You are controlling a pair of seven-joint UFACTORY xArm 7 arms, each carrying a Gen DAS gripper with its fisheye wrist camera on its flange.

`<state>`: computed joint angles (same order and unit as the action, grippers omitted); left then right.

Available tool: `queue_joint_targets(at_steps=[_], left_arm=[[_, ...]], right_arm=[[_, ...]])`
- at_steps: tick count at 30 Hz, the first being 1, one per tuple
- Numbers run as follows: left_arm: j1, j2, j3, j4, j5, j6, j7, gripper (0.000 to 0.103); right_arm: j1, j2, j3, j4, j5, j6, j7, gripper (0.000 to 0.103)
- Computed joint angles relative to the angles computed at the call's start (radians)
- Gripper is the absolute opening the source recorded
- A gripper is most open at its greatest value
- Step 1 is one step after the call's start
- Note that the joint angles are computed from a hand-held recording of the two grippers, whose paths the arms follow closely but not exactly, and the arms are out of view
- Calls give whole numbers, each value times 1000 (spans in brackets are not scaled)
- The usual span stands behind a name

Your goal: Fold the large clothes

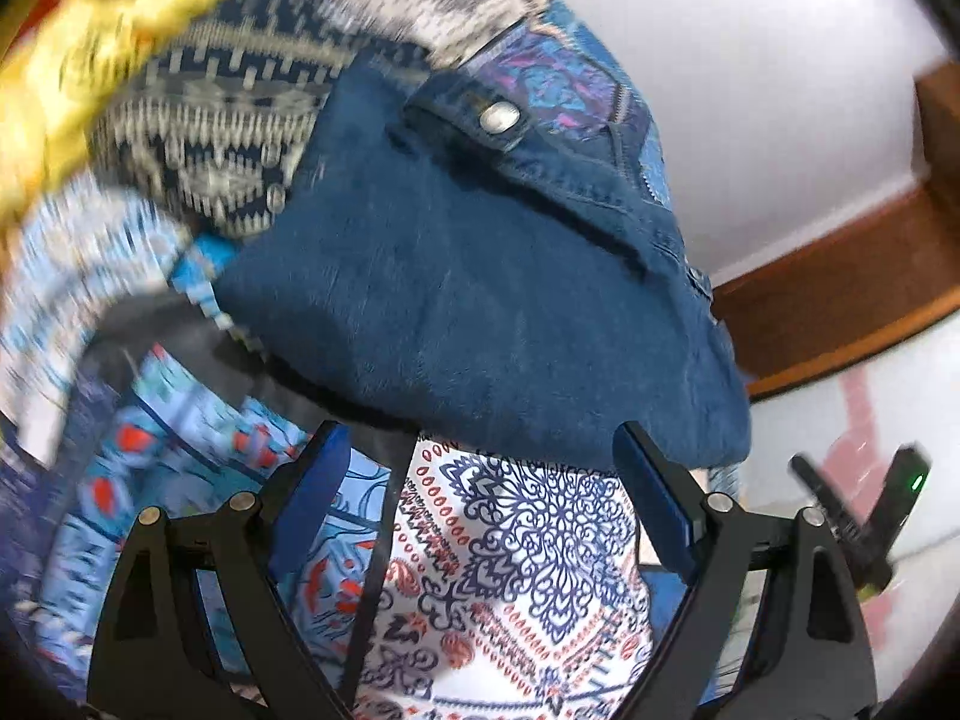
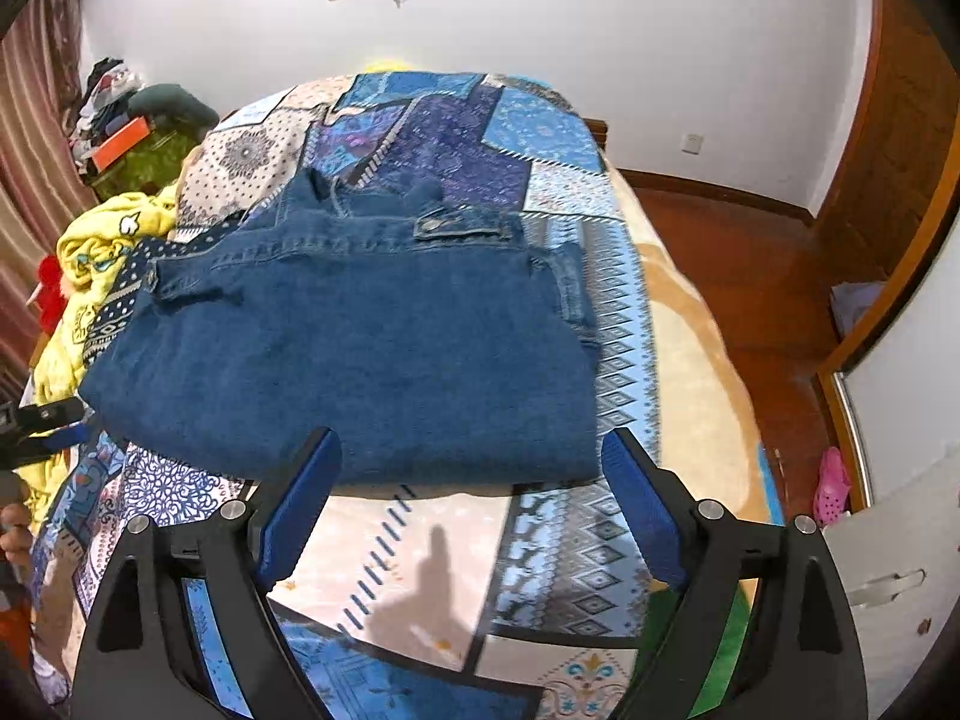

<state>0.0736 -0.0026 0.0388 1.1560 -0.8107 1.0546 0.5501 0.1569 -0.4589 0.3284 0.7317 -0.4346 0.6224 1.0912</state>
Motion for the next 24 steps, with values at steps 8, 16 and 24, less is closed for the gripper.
queue_joint_targets(at_steps=[8,16,24], left_arm=[[34,176,-37,112,-121,51,0,74],[13,223,-97,115,-212,-153,15,67],[-22,179,-105,86,-117,-322,-81,31]], right_arm=[[35,112,-32,26,32,-70,-32,87],[61,170,-60,45,74,-95,-62,87],[81,163,-51,66,96,-76,-45,87]])
